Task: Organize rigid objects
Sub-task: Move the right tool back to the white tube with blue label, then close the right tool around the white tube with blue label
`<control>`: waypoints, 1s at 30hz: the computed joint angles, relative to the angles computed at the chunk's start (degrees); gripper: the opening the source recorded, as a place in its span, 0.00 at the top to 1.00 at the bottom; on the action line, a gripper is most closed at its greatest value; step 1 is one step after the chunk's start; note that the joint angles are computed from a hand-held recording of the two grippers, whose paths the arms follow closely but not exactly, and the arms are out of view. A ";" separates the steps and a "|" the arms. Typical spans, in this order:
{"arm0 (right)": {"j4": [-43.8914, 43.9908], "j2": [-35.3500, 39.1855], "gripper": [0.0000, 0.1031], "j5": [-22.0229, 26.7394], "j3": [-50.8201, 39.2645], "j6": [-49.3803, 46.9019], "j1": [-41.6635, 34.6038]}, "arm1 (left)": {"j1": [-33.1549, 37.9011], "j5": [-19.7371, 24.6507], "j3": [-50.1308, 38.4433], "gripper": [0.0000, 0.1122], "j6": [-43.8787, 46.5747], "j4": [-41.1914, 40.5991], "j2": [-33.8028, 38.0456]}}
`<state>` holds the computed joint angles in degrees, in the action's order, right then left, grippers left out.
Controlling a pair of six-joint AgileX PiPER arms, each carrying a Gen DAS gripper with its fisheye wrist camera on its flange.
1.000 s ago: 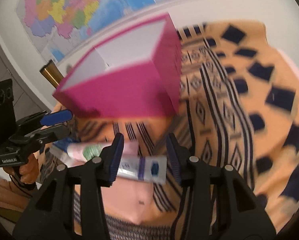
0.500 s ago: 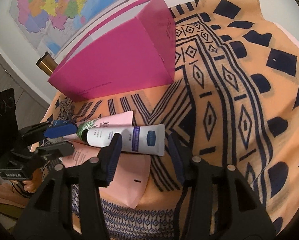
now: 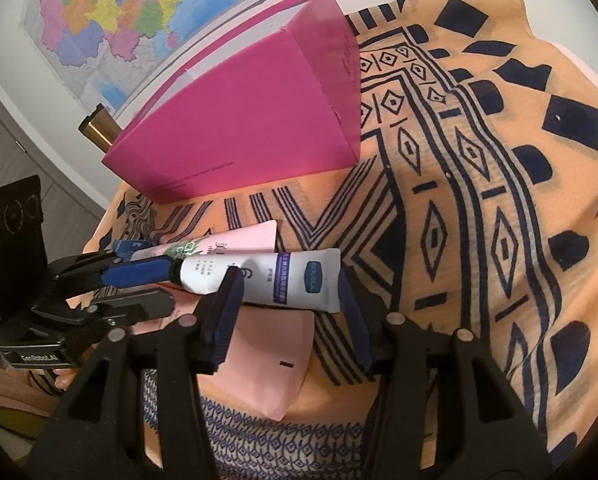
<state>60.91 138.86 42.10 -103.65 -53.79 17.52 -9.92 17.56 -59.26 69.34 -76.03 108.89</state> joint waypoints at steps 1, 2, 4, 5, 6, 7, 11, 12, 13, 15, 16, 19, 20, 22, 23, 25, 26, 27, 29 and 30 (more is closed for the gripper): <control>0.14 -0.07 0.49 0.02 0.10 -0.23 0.03 | -0.09 -0.02 -0.16 0.70 -0.29 0.21 0.15; 0.22 -0.22 0.49 -0.15 0.38 -0.57 0.14 | -0.11 -0.03 -0.16 0.70 -0.56 0.42 0.12; 0.55 -0.43 0.49 -0.29 0.76 -1.11 0.26 | -0.12 -0.11 -0.10 0.70 -0.48 0.19 0.06; 0.93 -0.45 0.49 -0.09 0.83 -1.47 0.24 | 0.01 0.10 -0.08 0.70 -0.37 -0.05 0.08; 1.39 -0.38 0.49 0.33 0.79 -1.85 0.19 | 0.00 0.11 -0.18 0.70 -0.64 0.09 0.18; 1.41 -0.47 0.49 0.24 0.92 -1.89 0.23 | -0.04 0.05 -0.25 0.70 -1.12 0.43 0.23; 1.13 -0.61 0.49 -0.07 1.06 -1.95 0.49 | -0.57 -1.10 -0.45 0.70 -2.74 1.70 0.23; 1.37 -0.47 0.49 0.24 0.93 -1.89 0.32 | -0.63 -1.23 -0.51 0.70 -2.55 1.43 0.15; 1.41 -0.41 0.49 0.29 0.88 -1.66 0.23 | -0.73 -1.56 -0.27 0.70 -1.69 0.46 -0.09; -0.09 -0.83 0.49 -1.19 1.35 -0.49 0.49 | -0.85 -1.83 0.20 0.70 0.12 -1.16 -0.62; 0.24 -0.87 0.49 -1.17 1.56 -0.89 0.37 | -0.84 -1.68 0.37 0.70 1.33 -2.07 -0.82; 0.20 -0.72 0.49 -0.79 1.32 -0.93 0.30 | -1.30 -2.29 0.41 0.70 2.47 -2.46 -0.85; 0.16 -0.69 0.47 -0.73 1.24 -1.02 0.39 | -1.25 -2.20 0.10 0.70 1.33 -1.30 -0.59; 0.04 -0.72 0.47 -0.88 1.23 -1.10 0.57 | -0.28 -0.75 -0.57 0.70 -0.73 0.02 0.26; 0.32 -0.77 0.47 -0.77 1.31 -1.42 0.60 | 0.19 -0.08 -0.64 0.70 -0.54 -0.50 0.50; 1.01 -0.91 0.47 -0.27 1.61 -2.33 0.73 | 0.66 0.26 -0.32 0.70 0.05 -1.35 0.46; 0.43 -1.14 0.47 -0.77 1.82 -2.38 1.14 | 0.65 0.03 -0.14 0.70 0.16 -1.45 0.32; -0.13 -1.32 0.47 -1.39 1.98 -2.29 1.51 | 0.62 -0.13 0.14 0.70 0.48 -1.72 0.11; -0.80 -1.44 0.47 -1.80 2.03 -2.16 1.97 | 0.60 -0.60 0.55 0.70 0.79 -1.95 -0.27; -0.92 -1.31 0.47 -1.59 1.82 -2.11 2.08 | 0.91 -0.30 0.72 0.70 0.99 -2.21 -0.44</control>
